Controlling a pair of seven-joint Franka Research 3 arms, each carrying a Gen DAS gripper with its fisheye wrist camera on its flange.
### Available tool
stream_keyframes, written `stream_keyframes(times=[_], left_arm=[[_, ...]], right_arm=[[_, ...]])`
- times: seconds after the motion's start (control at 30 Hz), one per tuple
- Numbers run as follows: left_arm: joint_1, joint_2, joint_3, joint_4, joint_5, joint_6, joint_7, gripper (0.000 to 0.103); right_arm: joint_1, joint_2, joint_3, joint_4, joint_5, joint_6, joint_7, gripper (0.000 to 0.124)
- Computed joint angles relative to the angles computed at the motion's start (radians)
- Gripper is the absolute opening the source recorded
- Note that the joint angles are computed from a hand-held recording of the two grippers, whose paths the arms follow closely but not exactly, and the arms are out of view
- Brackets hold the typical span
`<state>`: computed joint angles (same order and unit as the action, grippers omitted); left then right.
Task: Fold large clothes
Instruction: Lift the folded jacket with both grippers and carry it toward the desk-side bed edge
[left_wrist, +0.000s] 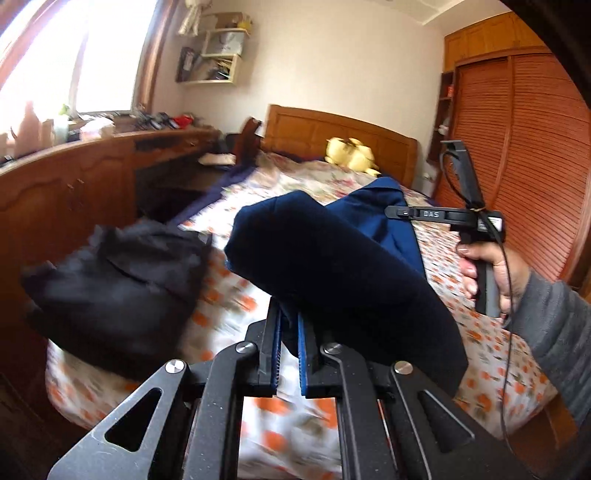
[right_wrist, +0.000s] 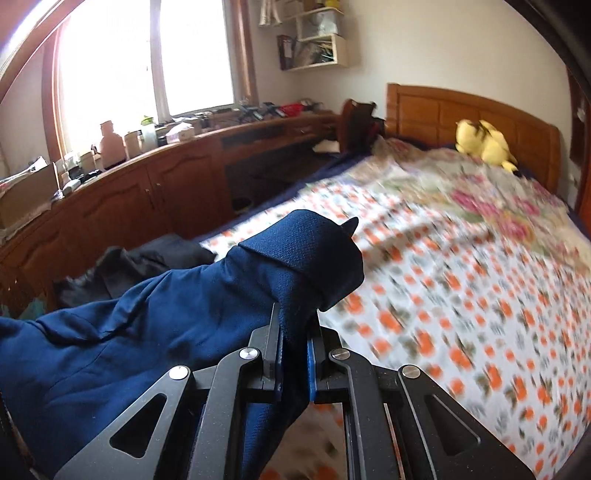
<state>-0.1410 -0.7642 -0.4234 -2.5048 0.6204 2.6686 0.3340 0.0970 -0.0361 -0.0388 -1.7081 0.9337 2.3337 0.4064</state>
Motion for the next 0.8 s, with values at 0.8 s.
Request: stream_keyframes(times=[0.8], left_arm=[[0.283, -0.141, 0.209, -0.142, -0.046, -0.13, 0.327, 0.01]], right_arm=[[0.278, 0.305, 0.152, 0.225, -0.615, 0.215, 0.448, 0.019]])
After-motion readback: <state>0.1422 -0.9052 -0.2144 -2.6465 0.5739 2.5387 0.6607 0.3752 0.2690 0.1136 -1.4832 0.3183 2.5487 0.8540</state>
